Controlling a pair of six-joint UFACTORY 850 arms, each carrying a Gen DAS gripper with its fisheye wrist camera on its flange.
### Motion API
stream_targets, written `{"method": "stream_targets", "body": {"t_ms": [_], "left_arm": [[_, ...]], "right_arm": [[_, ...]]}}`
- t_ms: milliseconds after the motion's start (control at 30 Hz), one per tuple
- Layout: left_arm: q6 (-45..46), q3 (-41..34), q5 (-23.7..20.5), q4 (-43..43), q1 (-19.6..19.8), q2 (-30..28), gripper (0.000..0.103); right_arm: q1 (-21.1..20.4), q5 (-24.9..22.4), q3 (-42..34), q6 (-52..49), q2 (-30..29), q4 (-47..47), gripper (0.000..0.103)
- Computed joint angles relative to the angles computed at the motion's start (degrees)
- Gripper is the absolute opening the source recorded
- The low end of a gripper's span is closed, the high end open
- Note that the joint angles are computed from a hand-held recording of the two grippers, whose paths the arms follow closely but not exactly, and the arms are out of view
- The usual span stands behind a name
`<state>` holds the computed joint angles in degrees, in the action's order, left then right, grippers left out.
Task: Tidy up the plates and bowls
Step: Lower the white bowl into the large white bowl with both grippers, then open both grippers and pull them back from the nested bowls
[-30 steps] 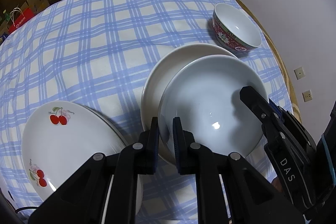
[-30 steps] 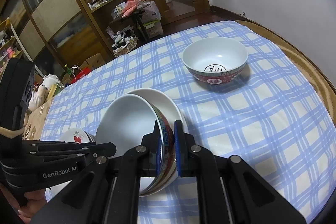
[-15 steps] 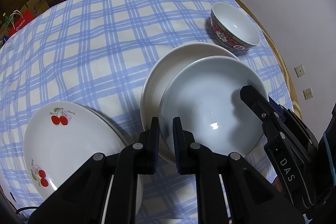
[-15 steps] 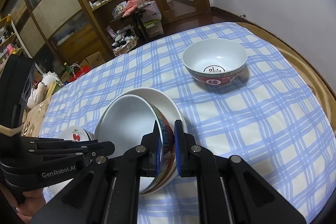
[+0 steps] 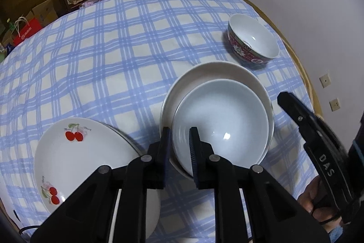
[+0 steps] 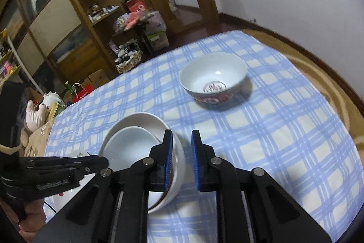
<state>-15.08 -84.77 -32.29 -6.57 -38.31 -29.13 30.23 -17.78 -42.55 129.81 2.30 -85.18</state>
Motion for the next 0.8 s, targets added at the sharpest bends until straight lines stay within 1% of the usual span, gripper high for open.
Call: {"method": "stream_targets", "body": {"t_ms": [67,100,133,167,200,233,300,333,367,400,433,467,500,533,667,800], "left_arm": [[0.09,0.07,0.31,0.07,-0.01,0.21,0.018],[-0.51,-0.11,0.27,0.89,-0.15,0.19,0.019],[-1.25,-0.37,0.12,1.8,-0.28,0.17,0.023],[-1.78,-0.77,-0.2,2.4,-0.32,0.12,0.026],[-1.77,-1.26,-0.34,2.26,-0.31,-0.03,0.035],[-1.34,-1.81,-0.61,1.86,-0.24,-0.18,0.049],[-1.45,-3.28,-1.18,2.24,-0.3,-0.72,0.06],[-1.9,-4.0,-1.65,3.0,-0.39,-0.96,0.062],[-1.76,-4.68,-2.07,3.4,-0.5,-1.15,0.064],[-0.81,-5.4,-2.48,3.08,-0.52,-1.36,0.069],[-0.15,-5.88,-2.67,2.73,-0.51,-1.53,0.077],[-0.01,-6.29,-2.63,2.71,-0.52,-1.63,0.079],[-0.2,-6.63,-2.23,3.03,-0.53,-1.62,0.081],[-0.53,-7.13,-2.09,3.67,-0.56,-1.75,0.082],[-1.01,-10.52,-3.17,5.28,-0.49,-3.48,0.083],[-1.1,-14.87,-5.12,7.15,-0.56,-6.0,0.083]], "right_arm": [[-0.57,0.39,0.06,-1.42,0.05,1.89,0.019],[-0.79,0.11,-0.05,-3.7,0.12,4.09,0.025],[-0.88,-0.45,-0.31,-6.13,0.11,6.37,0.03],[-0.73,-0.97,-0.45,-7.95,0.24,8.02,0.044],[-0.76,-1.5,-0.63,-9.62,0.41,9.4,0.057],[-0.83,-2.23,-0.84,-11.08,0.61,10.58,0.062],[-0.99,-3.69,-1.21,-13.44,1.06,12.38,0.069],[-1.33,-4.35,-1.34,-14.89,1.4,13.75,0.072],[-1.42,-4.99,-1.34,-14.78,1.68,14.05,0.078],[-1.36,-5.69,-1.1,-13.12,2.16,13.01,0.086],[-1.53,-6.09,-0.63,-11.05,2.89,11.15,0.091],[-1.68,-6.41,-0.62,-11.03,3.2,10.91,0.096],[-1.83,-6.73,-1.0,-12.25,3.19,11.44,0.098],[-2.01,-6.91,-1.35,-13.96,3.13,12.28,0.098],[-2.98,-9.16,-3.65,-21.7,2.28,16.72,0.099],[-5.03,-8.46,-5.21,-25.42,2.23,20.19,0.099]]}}
